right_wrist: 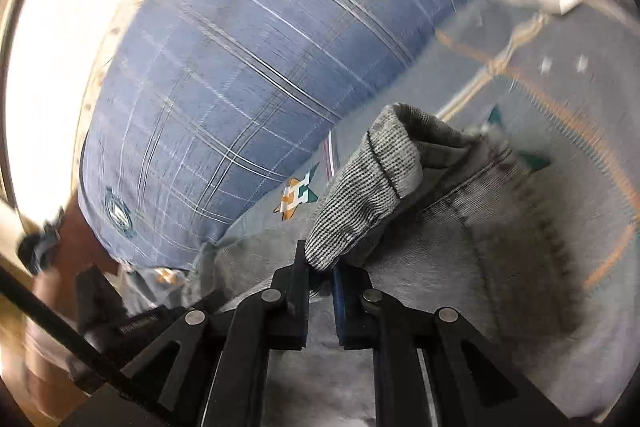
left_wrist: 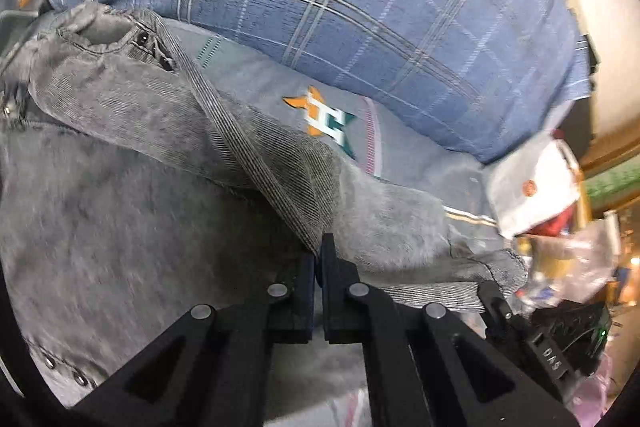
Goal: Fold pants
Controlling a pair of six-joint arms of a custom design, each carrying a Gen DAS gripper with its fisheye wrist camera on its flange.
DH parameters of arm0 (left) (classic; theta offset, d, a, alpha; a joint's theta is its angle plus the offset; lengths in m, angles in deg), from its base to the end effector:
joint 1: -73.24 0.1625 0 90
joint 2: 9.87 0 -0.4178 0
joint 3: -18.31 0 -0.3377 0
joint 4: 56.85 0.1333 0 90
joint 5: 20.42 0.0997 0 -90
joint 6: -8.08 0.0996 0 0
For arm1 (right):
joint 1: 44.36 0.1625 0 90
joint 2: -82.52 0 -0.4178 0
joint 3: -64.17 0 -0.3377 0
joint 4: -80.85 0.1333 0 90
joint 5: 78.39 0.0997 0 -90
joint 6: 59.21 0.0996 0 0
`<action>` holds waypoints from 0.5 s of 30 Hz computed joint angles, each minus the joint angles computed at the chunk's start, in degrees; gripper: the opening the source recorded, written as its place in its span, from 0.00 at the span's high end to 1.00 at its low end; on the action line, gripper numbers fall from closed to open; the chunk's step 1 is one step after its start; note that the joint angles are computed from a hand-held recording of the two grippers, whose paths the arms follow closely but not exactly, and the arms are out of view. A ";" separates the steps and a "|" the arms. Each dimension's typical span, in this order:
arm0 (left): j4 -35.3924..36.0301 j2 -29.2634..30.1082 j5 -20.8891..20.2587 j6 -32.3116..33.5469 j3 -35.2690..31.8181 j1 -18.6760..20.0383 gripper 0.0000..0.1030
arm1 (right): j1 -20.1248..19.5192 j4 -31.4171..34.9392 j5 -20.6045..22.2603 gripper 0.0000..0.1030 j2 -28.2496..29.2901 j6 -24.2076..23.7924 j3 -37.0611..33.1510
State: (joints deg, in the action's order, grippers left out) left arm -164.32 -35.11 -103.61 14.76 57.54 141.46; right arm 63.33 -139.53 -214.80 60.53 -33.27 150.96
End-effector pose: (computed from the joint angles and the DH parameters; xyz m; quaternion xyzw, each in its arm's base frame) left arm -0.1662 -0.8071 0.1664 0.2435 0.9676 -0.0378 0.0549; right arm 0.2512 -0.5863 0.0758 -0.2684 -0.7553 0.5852 0.1225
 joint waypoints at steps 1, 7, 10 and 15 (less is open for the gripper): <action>-1.96 -1.42 -0.01 0.90 2.72 0.01 0.98 | 0.39 -0.13 -0.27 0.89 0.39 0.10 0.34; -0.69 -2.01 4.53 2.40 6.62 1.25 0.98 | -2.24 10.80 2.20 0.88 -0.24 14.30 3.88; 2.30 -1.53 -0.35 -0.80 4.20 3.20 0.98 | -0.92 3.07 0.69 0.86 1.32 8.08 2.50; -1.69 -3.35 1.50 0.64 8.25 2.86 0.98 | -2.08 6.53 1.54 0.77 0.64 14.81 5.57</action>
State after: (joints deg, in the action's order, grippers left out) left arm -166.01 -38.46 -102.11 15.40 65.79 144.32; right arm 61.25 -133.01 -213.26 61.17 -18.46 156.53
